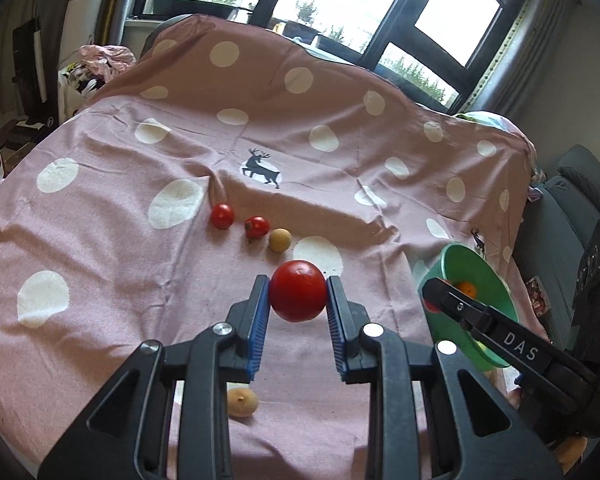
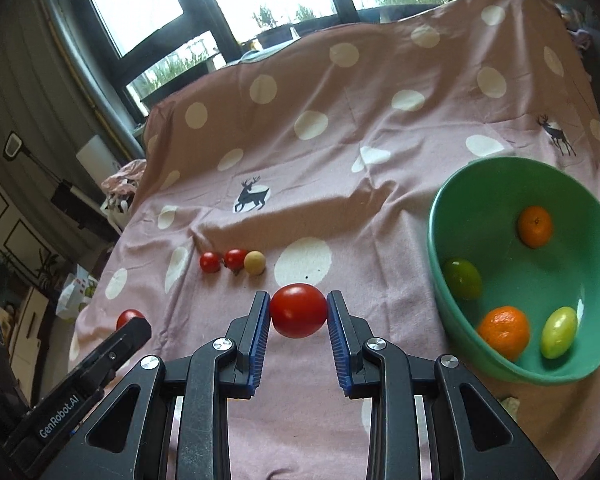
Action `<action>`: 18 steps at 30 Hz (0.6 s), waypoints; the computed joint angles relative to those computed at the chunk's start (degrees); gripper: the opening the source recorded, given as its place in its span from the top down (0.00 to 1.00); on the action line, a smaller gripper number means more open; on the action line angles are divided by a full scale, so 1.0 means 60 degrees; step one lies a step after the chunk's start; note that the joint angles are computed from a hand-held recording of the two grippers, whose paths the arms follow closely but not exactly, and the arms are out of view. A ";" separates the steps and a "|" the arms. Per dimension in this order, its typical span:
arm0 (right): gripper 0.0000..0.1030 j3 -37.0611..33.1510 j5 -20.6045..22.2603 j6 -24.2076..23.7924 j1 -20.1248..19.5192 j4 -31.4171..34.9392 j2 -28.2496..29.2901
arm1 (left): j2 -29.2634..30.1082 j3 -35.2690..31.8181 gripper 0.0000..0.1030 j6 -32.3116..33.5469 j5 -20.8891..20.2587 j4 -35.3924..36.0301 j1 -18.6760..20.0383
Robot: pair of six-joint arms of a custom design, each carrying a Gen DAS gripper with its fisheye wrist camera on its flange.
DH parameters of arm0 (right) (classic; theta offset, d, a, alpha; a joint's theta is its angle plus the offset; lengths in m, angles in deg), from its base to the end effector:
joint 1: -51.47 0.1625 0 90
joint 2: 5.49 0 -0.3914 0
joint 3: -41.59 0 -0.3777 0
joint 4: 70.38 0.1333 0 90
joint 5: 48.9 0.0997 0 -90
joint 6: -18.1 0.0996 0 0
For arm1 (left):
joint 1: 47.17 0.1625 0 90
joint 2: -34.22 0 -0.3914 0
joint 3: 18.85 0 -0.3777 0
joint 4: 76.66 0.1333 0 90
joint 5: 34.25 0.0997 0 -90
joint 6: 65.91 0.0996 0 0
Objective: Organize fruits
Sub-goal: 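Carry both red cherry tomatoes over the green bowl with both tools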
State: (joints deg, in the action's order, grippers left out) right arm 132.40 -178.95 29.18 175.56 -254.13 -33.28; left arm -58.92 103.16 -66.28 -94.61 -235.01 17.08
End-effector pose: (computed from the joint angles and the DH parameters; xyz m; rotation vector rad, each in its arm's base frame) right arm 0.4173 -0.4931 -0.0062 0.2553 -2.5197 0.9921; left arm -0.0273 -0.4768 0.3675 0.3302 2.5893 -1.0637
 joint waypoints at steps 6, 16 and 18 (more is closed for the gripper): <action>0.70 0.0296 -0.0848 -0.0280 0.0118 -0.0823 -0.0201 | 0.0363 -0.0035 0.73 0.0159 -0.0328 -0.0005 -0.0478; 0.70 0.1331 -0.1677 -0.0199 -0.0019 -0.2509 -0.0942 | 0.1328 -0.0152 0.73 0.0582 -0.0694 -0.0413 -0.1179; 0.70 0.1591 -0.1639 -0.0082 -0.0109 -0.2734 -0.1157 | 0.1519 -0.0189 0.73 0.0664 -0.0800 -0.0445 -0.1287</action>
